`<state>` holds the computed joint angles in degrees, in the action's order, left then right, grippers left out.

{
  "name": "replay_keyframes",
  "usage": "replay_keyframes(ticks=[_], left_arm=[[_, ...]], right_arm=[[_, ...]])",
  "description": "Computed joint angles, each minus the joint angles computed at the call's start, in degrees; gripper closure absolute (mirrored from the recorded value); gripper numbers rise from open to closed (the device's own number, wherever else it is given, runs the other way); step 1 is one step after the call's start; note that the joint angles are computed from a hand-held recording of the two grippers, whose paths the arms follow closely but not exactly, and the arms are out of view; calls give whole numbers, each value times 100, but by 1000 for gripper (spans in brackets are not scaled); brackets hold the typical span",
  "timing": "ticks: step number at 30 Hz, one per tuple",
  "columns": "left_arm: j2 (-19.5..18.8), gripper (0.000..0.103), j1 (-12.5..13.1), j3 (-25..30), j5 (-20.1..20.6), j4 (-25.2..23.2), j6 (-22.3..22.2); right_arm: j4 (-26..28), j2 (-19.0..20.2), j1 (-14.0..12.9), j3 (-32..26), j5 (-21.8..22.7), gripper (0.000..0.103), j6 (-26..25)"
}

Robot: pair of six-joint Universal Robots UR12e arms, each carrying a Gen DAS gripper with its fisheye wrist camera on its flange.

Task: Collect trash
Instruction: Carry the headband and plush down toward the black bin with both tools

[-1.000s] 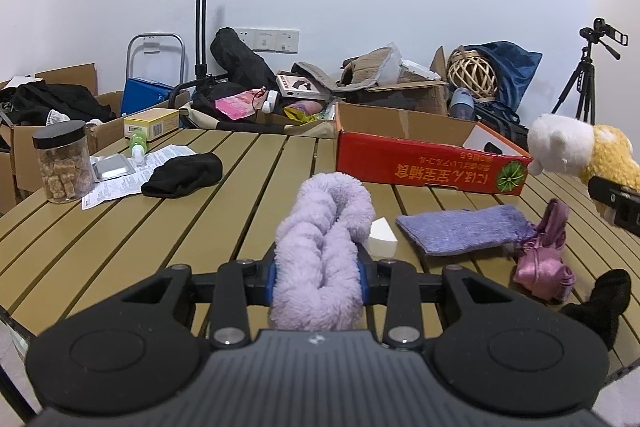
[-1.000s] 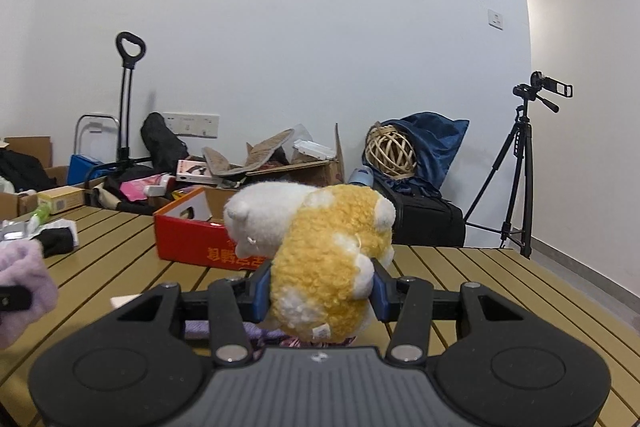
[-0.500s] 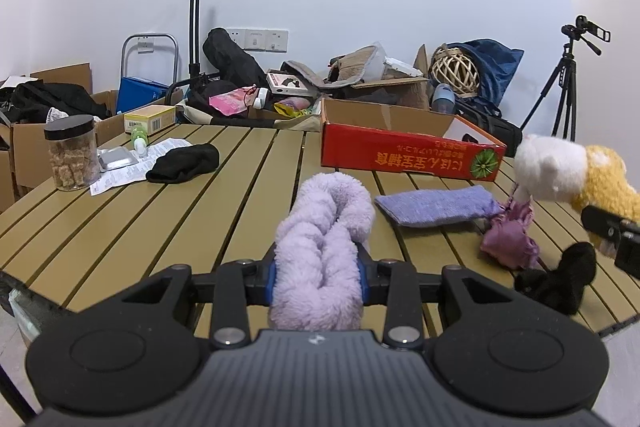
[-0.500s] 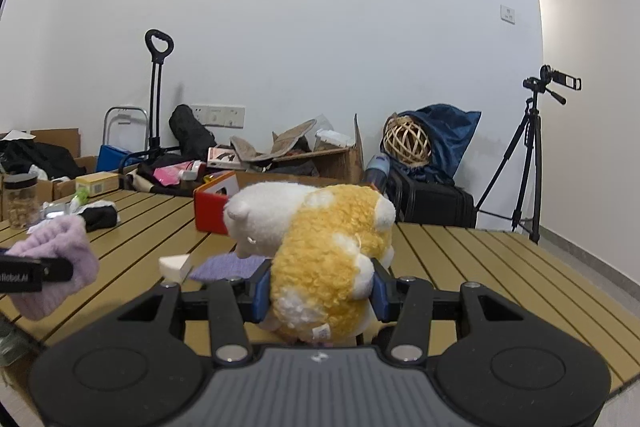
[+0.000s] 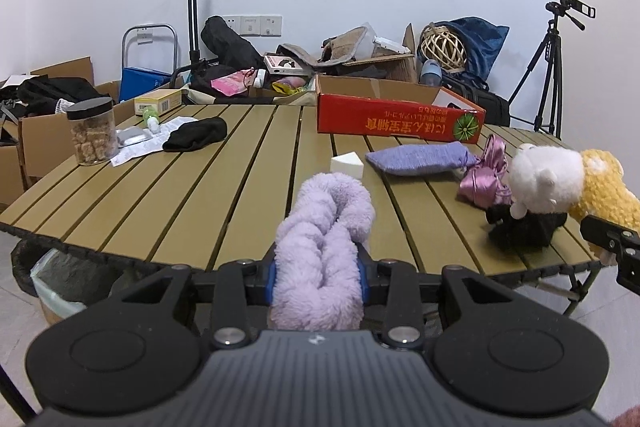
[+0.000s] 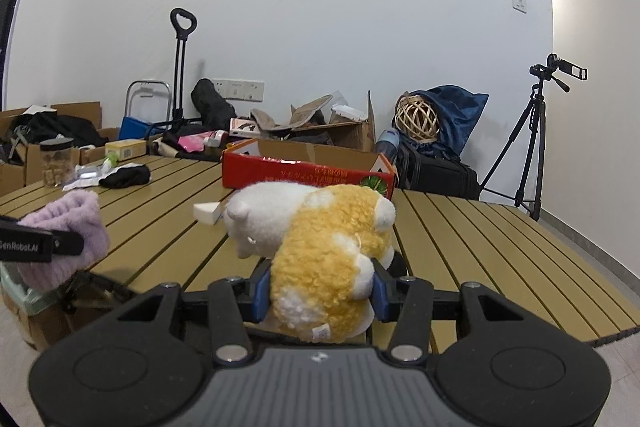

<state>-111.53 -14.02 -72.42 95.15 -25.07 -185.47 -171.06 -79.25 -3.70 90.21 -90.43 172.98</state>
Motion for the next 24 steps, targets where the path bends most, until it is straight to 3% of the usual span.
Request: replay_keyframes(ticks=[10, 24], left_arm=[[327, 68, -29, -438, -39, -251, 152], [516, 68, -47, -841, -105, -993, 327]], right_arm=[[470, -432, -2, 457, 137, 56, -24], [1570, -688, 29, 879, 189, 56, 15]])
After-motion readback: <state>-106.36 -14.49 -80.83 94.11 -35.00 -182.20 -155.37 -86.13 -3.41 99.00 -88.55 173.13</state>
